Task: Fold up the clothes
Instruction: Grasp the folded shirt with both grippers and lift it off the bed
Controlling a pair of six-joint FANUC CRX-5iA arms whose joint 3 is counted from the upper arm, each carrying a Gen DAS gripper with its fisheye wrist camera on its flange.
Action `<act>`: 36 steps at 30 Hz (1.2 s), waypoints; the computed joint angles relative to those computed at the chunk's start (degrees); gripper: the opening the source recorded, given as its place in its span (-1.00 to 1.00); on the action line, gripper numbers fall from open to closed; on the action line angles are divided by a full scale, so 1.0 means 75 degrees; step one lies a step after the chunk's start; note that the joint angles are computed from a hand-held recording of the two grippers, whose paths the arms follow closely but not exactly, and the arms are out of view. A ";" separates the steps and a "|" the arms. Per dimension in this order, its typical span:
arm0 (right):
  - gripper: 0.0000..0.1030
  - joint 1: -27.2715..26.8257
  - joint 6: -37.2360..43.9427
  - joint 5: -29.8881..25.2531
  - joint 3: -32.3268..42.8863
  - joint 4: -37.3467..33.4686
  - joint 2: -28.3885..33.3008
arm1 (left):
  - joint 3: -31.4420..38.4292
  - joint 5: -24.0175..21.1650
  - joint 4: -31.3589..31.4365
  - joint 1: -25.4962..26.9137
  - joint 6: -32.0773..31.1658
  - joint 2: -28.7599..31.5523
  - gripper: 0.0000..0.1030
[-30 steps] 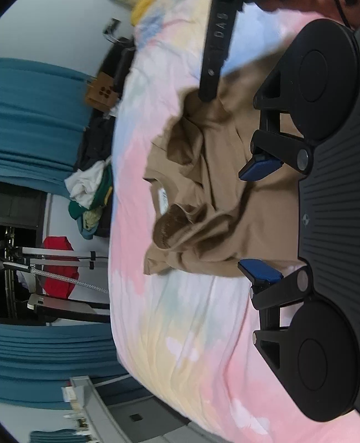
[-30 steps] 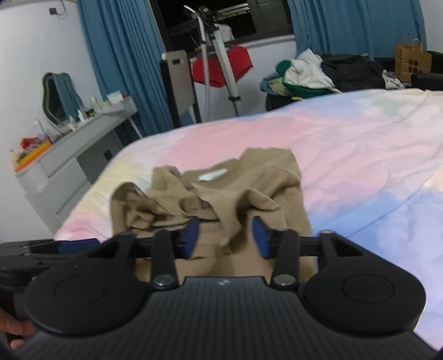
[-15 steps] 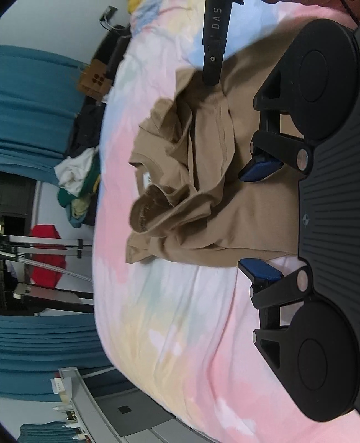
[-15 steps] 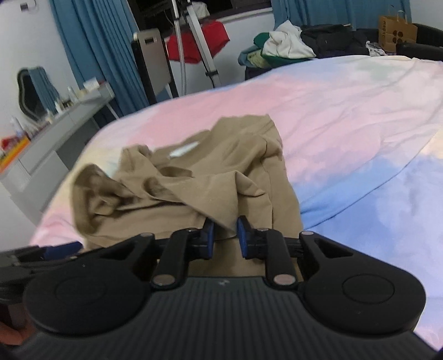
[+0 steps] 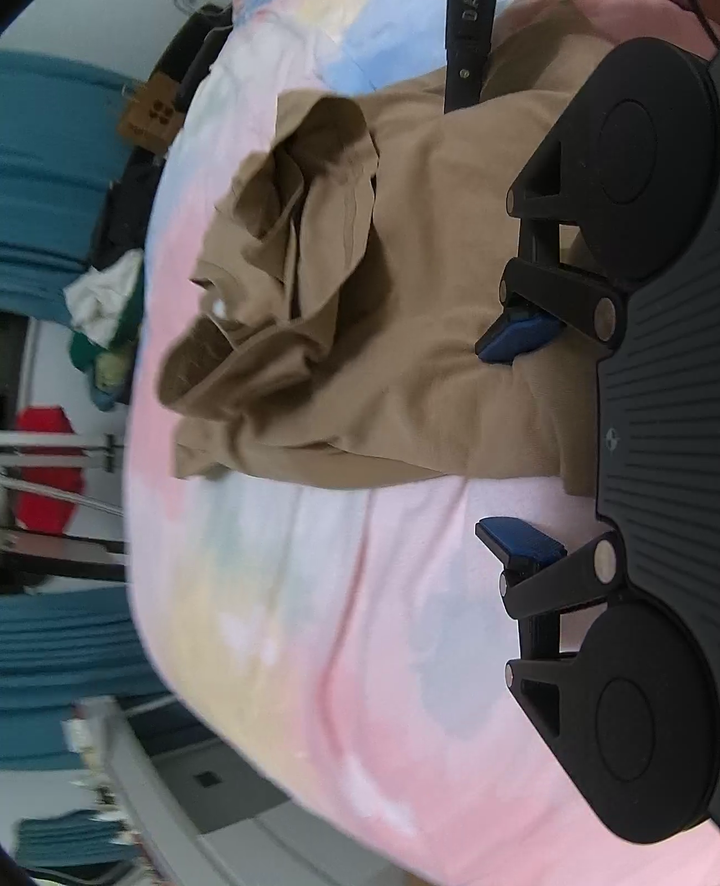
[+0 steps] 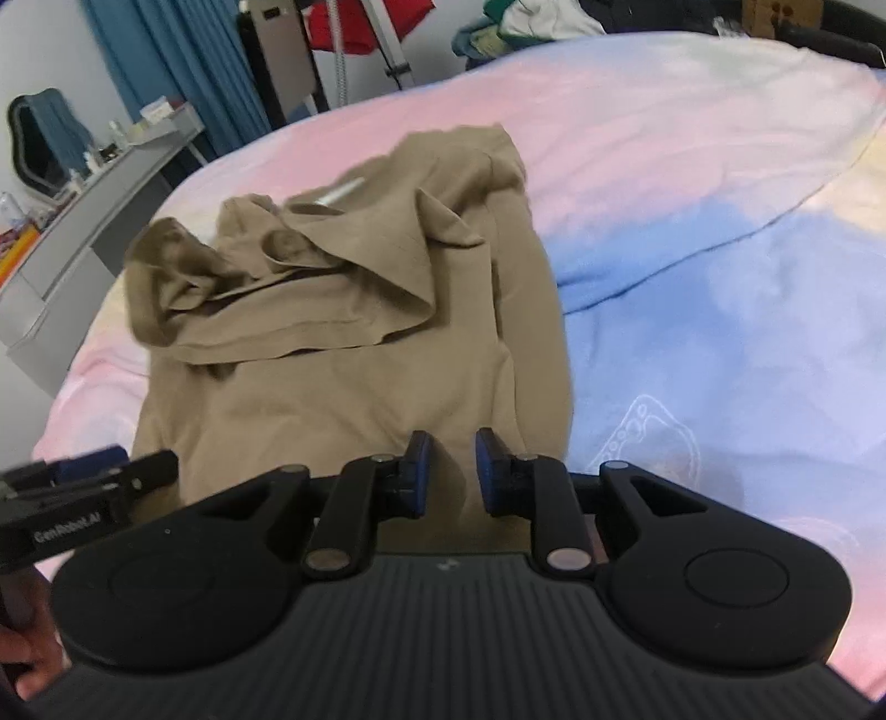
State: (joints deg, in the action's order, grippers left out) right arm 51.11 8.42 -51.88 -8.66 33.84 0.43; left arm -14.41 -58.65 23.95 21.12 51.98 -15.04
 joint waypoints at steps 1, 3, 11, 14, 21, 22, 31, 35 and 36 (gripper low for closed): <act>-0.60 -0.0025 -0.0017 0.0032 0.0000 -0.0008 0.0017 | -0.0005 -0.0029 0.0024 0.0033 0.0033 0.0014 0.31; -0.60 -0.0059 -0.0107 0.0143 -0.0063 0.0014 -0.0020 | 0.0038 -0.0137 0.0078 0.0087 0.0105 0.0020 0.28; -0.56 -0.0095 -0.0830 0.0552 -0.0416 0.0336 -0.0346 | 0.0055 -0.2810 0.1959 0.1546 0.0980 0.0089 0.63; -0.56 -0.0130 -0.1370 0.0881 -0.0683 0.0697 -0.0545 | -0.0303 -0.4076 0.3049 0.2187 0.1619 0.0295 0.77; -0.56 -0.0385 -0.2929 0.2215 -0.1444 0.1364 -0.1082 | -0.0776 -0.4218 0.3470 0.2263 0.2601 0.0536 0.78; -0.56 -0.0442 -0.3154 0.2463 -0.1552 0.1413 -0.1150 | -0.0859 -0.4197 0.3549 0.2322 0.2696 0.0486 0.78; -0.56 -0.0608 -0.3459 0.2858 -0.1607 0.1095 -0.1083 | -0.0599 -0.3872 0.3064 0.2590 0.2712 0.0055 0.75; -0.56 -0.0532 -0.2489 0.2082 -0.0995 0.0292 -0.0675 | -0.0551 -0.4390 0.3262 0.2900 0.2428 -0.0106 0.75; -0.56 -0.0544 -0.2409 0.2006 -0.0952 0.0188 -0.0631 | -0.0582 -0.4602 0.3452 0.2962 0.2249 -0.0167 0.77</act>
State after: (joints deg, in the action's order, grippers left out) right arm 47.03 -9.65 -36.84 -15.79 35.25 -4.30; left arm -18.77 -93.16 49.84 43.33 68.85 -16.30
